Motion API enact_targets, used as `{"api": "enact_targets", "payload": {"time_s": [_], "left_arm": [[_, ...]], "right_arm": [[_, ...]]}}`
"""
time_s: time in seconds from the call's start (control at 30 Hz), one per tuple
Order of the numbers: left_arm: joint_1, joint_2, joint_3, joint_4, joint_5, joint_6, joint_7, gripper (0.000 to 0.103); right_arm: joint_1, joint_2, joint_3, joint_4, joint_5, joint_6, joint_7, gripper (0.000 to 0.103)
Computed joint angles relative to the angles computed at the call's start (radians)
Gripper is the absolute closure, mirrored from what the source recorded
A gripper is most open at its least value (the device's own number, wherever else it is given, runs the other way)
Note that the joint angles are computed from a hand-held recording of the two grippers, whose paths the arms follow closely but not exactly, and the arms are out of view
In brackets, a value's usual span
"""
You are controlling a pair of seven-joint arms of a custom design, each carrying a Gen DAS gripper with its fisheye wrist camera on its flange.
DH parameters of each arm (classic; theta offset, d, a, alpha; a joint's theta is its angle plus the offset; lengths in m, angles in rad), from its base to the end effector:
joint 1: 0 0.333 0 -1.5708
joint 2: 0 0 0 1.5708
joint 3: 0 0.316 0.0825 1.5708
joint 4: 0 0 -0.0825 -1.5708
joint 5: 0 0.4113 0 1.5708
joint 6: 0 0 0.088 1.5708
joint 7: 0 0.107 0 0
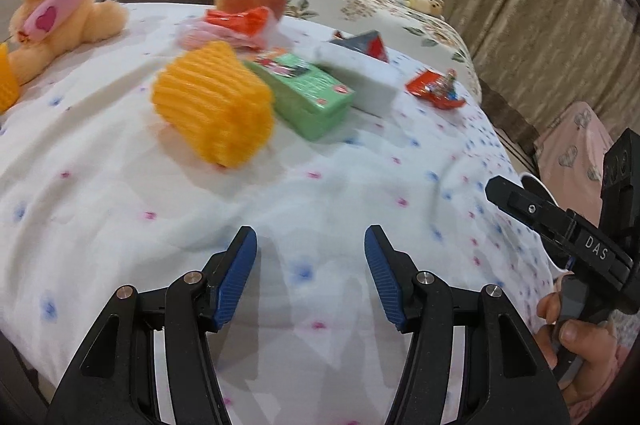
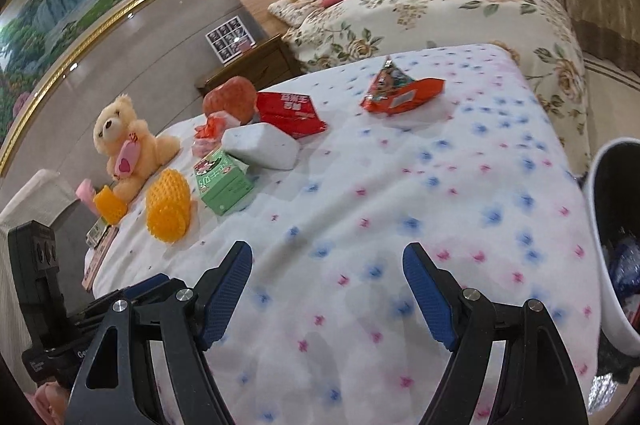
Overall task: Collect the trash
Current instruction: 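Move both open tools back over the items on the bed, then grasp the yellow foam net with the left tool while the right tool grasps the white foam block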
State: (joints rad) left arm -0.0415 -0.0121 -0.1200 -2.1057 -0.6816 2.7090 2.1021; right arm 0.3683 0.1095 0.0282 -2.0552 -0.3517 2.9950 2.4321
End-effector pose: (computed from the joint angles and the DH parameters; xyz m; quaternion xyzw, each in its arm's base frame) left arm 0.6016 -0.0758 0.4727 -0.6050 0.7084 -0.3468 0.1086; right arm 0.5806 0.2692 0.4655 -0.5987 0.6894 -0.1526 0.3782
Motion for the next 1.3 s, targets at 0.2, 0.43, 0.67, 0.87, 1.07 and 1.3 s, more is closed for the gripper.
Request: {"api": "enact_targets", "payload": {"time_s": [0.2, 0.43, 0.67, 0.87, 1.07, 1.3], "left_arm": [[0.021, 0.030, 0.006, 0.026, 0.029, 0.020, -0.046, 0.041], [0.046, 0.075, 0.000, 0.075, 0.084, 0.023, -0.095, 0.039], [0.068, 0.125, -0.009, 0.136, 0.143, 0.026, -0.153, 0.039], [0.087, 0.170, -0.022, 0.190, 0.183, 0.032, -0.194, 0.039], [0.104, 0.196, -0.042, 0.224, 0.175, 0.014, -0.187, 0.039], [0.116, 0.207, -0.059, 0.240, 0.140, -0.007, -0.136, 0.064]], "right_arm": [[-0.010, 0.076, 0.026, 0.102, 0.103, -0.044, -0.157, 0.023], [-0.003, 0.183, 0.032, 0.247, 0.177, -0.094, -0.299, 0.023], [-0.007, 0.284, 0.042, 0.392, 0.251, -0.163, -0.433, 0.023], [-0.011, 0.350, 0.047, 0.488, 0.304, -0.202, -0.516, 0.023], [-0.009, 0.397, 0.044, 0.560, 0.334, -0.226, -0.560, 0.024], [-0.009, 0.430, 0.046, 0.609, 0.361, -0.253, -0.593, 0.064]]}}
